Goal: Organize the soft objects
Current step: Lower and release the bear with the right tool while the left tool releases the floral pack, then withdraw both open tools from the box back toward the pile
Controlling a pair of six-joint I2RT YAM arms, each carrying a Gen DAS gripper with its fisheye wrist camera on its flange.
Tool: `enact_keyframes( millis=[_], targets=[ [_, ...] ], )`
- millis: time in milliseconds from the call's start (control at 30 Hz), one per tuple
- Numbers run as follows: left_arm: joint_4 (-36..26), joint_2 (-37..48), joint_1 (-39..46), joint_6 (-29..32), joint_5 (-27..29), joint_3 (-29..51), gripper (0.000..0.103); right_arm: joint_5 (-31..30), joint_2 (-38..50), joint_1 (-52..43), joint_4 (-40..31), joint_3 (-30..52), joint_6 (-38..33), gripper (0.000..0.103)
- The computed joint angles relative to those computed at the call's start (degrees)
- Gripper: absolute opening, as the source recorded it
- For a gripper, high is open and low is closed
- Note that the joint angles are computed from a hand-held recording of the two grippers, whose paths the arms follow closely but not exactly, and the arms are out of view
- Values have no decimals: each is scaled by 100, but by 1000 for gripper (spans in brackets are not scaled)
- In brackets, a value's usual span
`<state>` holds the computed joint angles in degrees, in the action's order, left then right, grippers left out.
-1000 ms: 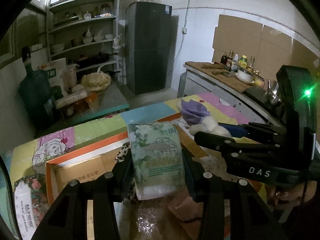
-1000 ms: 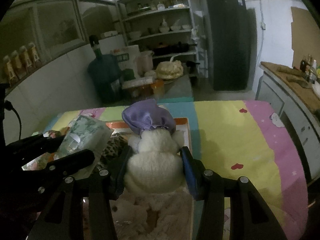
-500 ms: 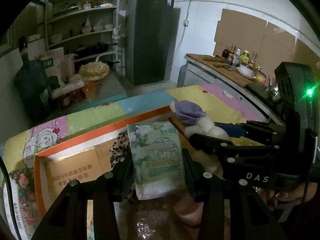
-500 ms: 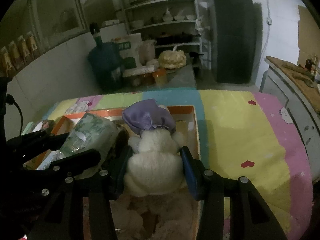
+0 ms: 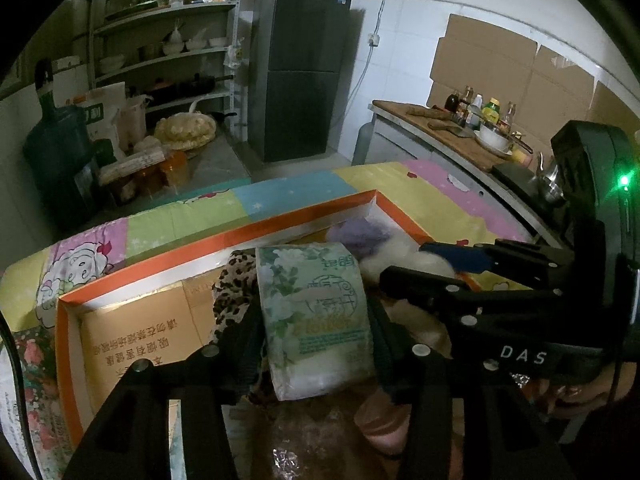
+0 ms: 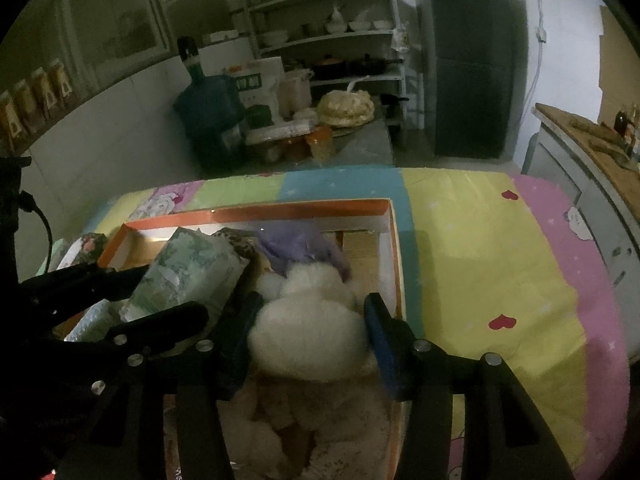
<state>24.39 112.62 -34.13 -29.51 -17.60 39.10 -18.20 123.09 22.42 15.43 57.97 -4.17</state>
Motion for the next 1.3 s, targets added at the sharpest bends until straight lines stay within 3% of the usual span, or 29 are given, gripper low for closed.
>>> enact_keyframes(
  millis=[200, 400, 1300],
  targets=[
    [210, -25, -78, 21, -56, -124, 75, -152, -8, -81, 129, -69, 84, 57],
    [313, -236, -141, 36, -163, -299, 82, -344, -110, -200, 444, -288, 275, 60],
    [126, -2230, -747, -169, -1343, -1768, 83, -145, -1294, 172, 1711, -1956, 782, 68]
  ],
)
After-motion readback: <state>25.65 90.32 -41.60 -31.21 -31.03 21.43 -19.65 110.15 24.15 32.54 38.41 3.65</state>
